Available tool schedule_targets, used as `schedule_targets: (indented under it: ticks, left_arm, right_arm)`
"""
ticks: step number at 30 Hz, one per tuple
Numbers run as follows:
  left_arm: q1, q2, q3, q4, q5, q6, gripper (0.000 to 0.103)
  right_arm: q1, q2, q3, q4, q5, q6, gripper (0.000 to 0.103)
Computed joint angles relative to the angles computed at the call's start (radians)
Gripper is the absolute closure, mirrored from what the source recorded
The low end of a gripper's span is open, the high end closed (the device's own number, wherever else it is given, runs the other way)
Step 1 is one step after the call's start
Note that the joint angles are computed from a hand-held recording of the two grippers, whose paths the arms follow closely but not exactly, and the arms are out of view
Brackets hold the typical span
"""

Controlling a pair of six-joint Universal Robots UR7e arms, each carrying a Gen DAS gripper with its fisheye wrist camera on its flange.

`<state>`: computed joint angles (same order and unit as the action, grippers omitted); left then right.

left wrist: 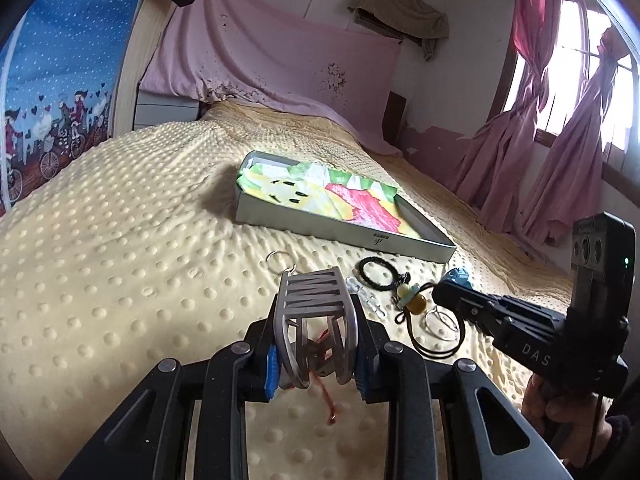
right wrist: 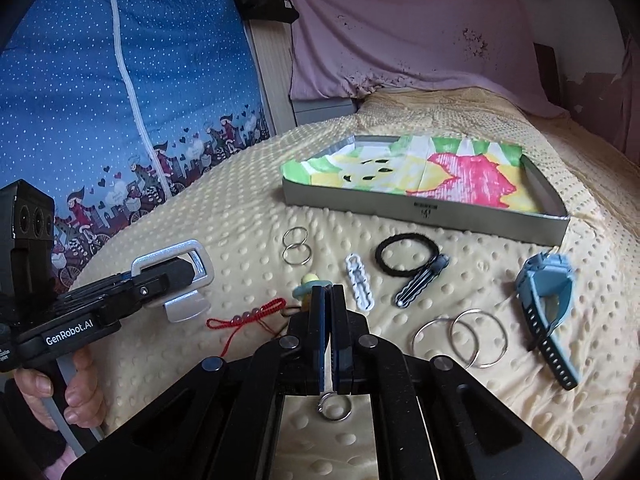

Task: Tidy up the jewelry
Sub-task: 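Carry both items into the grey tray and open both tools to release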

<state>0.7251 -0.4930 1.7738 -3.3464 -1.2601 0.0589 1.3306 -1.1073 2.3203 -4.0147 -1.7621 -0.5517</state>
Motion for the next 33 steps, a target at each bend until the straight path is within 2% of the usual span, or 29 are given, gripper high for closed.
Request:
schedule_targets:
  ticks: [3,7,15,18,22,25,28,33]
  left_arm:
    - [-0.004,0.027,-0.059,0.025,-0.010,-0.005,0.076]
    - [-0.016,0.100,-0.189,0.061,0.010,0.020,0.076]
    - [0.011,0.288,-0.549,0.235,-0.028,0.009,0.076]
    - [0.018,0.346,-0.662,0.302,-0.023,0.019,0.076]
    - [0.020,0.411,-0.786,0.425,0.006,0.002,0.076]
    - [0.018,0.436,-0.833,0.494,0.027,-0.014,0.076]
    - [0.023,0.448,-0.856,0.563,0.019,-0.036,0.076]
    - [0.021,0.429,-0.799,0.510,0.000,-0.026,0.074]
  right_arm:
    - [0.007,-0.031,-0.017,0.031,-0.011,-0.017,0.100]
    - [0.002,-0.077,-0.063,0.072,-0.012,-0.034,0.100]
    - [-0.043,-0.068,-0.261,0.206,0.003,0.059,0.100]
    - [-0.059,-0.051,-0.316,0.238,-0.001,0.069,0.100]
    - [-0.092,-0.042,-0.371,0.321,-0.003,0.125,0.100]
    - [-0.115,-0.031,-0.393,0.355,-0.013,0.159,0.100]
    - [-0.134,-0.031,-0.408,0.410,-0.010,0.198,0.100]
    - [-0.156,-0.028,-0.404,0.427,0.009,0.240,0.100]
